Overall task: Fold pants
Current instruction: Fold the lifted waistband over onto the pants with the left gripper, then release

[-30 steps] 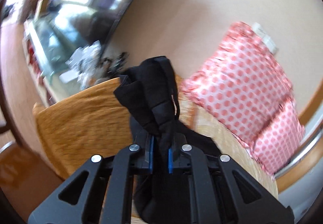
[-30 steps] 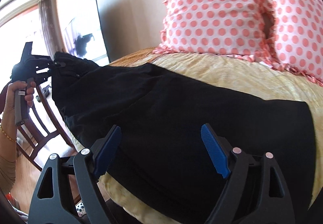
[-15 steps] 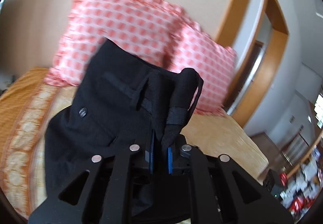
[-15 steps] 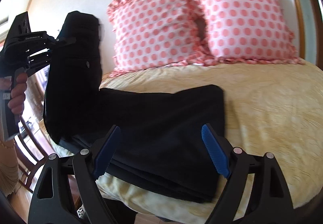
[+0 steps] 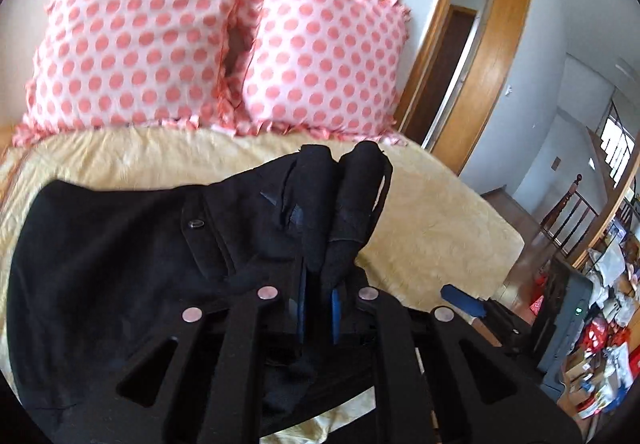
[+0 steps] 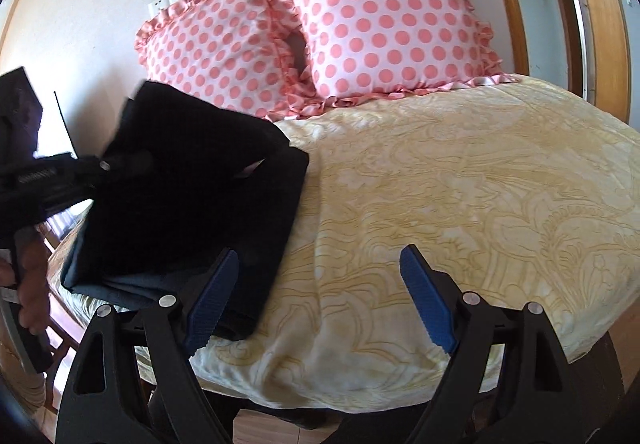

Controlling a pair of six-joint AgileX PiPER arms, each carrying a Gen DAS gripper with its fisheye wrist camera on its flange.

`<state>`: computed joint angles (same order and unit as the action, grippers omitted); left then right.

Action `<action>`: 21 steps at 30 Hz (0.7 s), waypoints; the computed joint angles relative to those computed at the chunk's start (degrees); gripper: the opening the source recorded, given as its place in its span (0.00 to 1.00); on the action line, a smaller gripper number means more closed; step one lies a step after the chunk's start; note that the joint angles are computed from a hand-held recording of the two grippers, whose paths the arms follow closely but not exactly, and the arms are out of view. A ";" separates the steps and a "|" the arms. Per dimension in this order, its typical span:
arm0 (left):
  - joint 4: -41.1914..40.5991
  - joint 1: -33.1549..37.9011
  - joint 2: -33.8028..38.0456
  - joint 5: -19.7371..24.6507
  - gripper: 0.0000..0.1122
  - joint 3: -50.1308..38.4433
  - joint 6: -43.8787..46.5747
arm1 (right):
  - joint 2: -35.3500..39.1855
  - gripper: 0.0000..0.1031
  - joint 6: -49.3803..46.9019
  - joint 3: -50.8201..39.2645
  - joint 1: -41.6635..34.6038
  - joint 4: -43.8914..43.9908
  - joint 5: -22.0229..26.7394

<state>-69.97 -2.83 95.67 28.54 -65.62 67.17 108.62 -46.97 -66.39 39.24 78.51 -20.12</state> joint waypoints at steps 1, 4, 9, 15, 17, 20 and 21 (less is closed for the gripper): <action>-0.05 -0.92 -0.32 -0.42 0.07 0.49 0.52 | -0.21 0.82 0.96 0.57 0.19 -0.66 -0.51; 3.32 -4.04 1.05 -1.87 0.07 2.06 -0.27 | -0.03 0.83 0.73 0.76 0.29 0.32 -1.20; -0.40 -6.70 3.68 -5.74 0.09 4.59 4.82 | -0.91 0.83 -6.55 0.53 1.46 6.49 -4.68; -4.94 -5.93 0.13 -5.07 0.46 8.97 12.20 | -2.66 0.83 -9.55 -0.55 2.69 7.00 -8.70; -6.84 -3.17 -2.85 -1.22 0.83 11.60 14.54 | -2.88 0.83 -11.28 -1.65 3.21 7.22 -9.58; -14.89 1.43 -8.61 -0.34 0.83 16.76 24.76 | -2.43 0.83 -12.80 -4.14 4.50 5.74 -10.85; -17.57 2.47 -10.24 -2.16 0.83 18.11 27.57 | -2.16 0.83 -12.79 -5.05 4.86 4.79 -10.45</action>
<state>-87.54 -0.36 85.43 26.38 -47.51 94.75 106.46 -59.76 -71.43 44.10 83.30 -30.57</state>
